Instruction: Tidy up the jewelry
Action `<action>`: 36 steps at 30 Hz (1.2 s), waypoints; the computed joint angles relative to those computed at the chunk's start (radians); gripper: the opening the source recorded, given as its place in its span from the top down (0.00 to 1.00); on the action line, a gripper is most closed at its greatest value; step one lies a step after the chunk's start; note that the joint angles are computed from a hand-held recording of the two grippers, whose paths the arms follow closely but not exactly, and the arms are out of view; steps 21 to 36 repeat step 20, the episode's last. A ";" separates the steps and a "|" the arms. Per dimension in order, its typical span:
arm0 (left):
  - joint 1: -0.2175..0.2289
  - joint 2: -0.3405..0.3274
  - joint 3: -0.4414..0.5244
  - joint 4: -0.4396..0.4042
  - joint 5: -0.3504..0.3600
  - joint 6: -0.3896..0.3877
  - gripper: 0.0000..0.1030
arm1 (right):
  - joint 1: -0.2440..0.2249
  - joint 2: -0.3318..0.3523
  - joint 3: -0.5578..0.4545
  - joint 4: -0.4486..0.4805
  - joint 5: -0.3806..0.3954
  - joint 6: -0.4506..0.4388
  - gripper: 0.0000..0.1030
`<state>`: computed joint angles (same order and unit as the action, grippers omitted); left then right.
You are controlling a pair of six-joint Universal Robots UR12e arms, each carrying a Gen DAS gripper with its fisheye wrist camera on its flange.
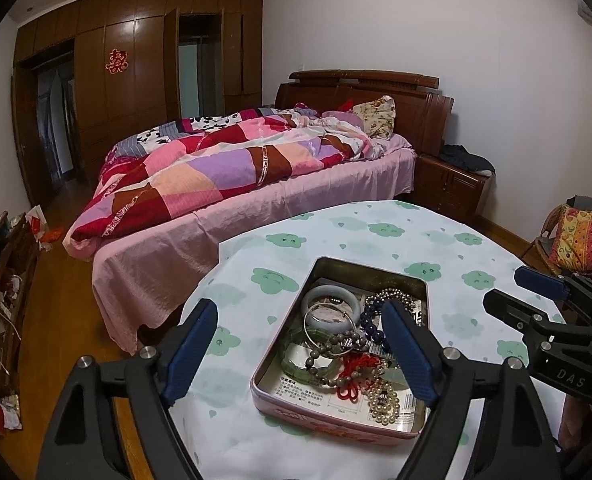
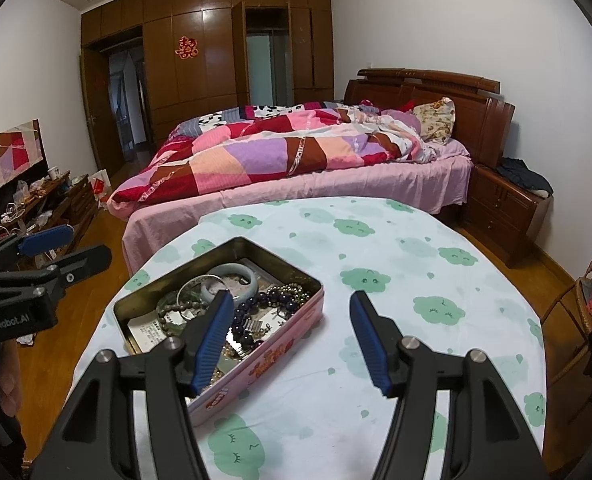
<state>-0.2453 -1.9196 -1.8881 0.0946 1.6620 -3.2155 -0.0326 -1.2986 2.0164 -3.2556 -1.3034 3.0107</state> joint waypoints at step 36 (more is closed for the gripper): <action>-0.007 -0.008 0.005 0.011 0.007 0.022 0.17 | -0.005 0.007 0.002 0.000 -0.008 -0.004 0.34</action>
